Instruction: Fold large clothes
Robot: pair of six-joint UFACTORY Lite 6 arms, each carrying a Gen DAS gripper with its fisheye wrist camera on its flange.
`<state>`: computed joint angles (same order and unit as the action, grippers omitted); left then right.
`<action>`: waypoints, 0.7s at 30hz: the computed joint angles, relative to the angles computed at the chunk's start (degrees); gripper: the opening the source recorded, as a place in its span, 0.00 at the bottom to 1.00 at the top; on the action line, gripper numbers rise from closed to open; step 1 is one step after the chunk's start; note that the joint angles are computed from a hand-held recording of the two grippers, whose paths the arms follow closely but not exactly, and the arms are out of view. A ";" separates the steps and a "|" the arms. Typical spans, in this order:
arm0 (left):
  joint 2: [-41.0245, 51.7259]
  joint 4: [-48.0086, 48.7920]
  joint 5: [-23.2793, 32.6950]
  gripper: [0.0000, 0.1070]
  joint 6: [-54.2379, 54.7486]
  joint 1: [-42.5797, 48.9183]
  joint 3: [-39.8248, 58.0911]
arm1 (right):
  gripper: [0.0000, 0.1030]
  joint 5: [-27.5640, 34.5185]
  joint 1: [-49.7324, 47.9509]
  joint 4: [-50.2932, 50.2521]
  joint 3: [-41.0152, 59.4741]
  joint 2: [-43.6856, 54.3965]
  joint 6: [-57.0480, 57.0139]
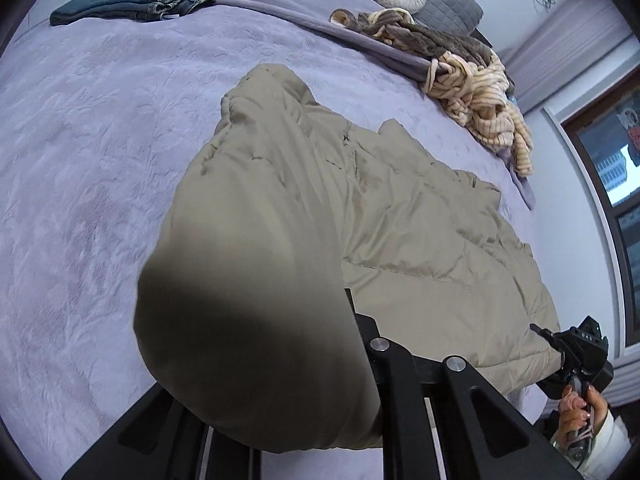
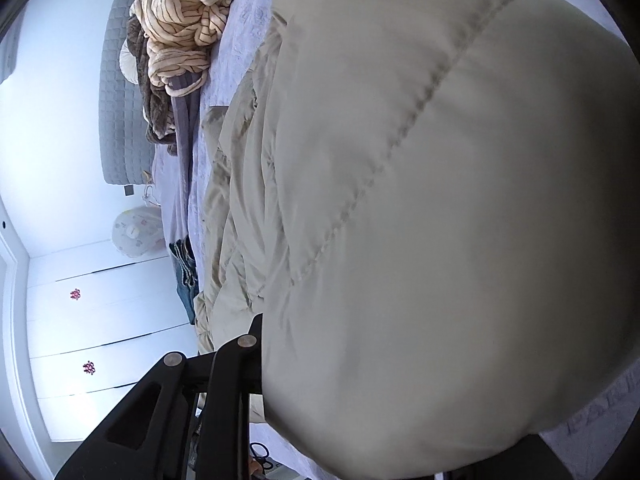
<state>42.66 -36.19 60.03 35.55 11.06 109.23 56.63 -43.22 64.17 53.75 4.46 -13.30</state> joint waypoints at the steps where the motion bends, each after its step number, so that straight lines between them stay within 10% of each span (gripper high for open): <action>1: -3.09 0.19 0.47 0.15 1.81 1.39 -4.59 | 0.24 0.76 -0.51 -1.15 -2.25 -2.57 0.72; 11: -27.79 6.65 -5.46 0.22 11.42 12.70 -43.79 | 0.31 14.45 -13.97 -11.42 -25.33 -26.90 1.00; 21: -40.37 14.55 -4.86 0.34 9.66 21.99 -47.49 | 0.41 28.50 -10.44 -22.47 -10.55 -24.74 -5.41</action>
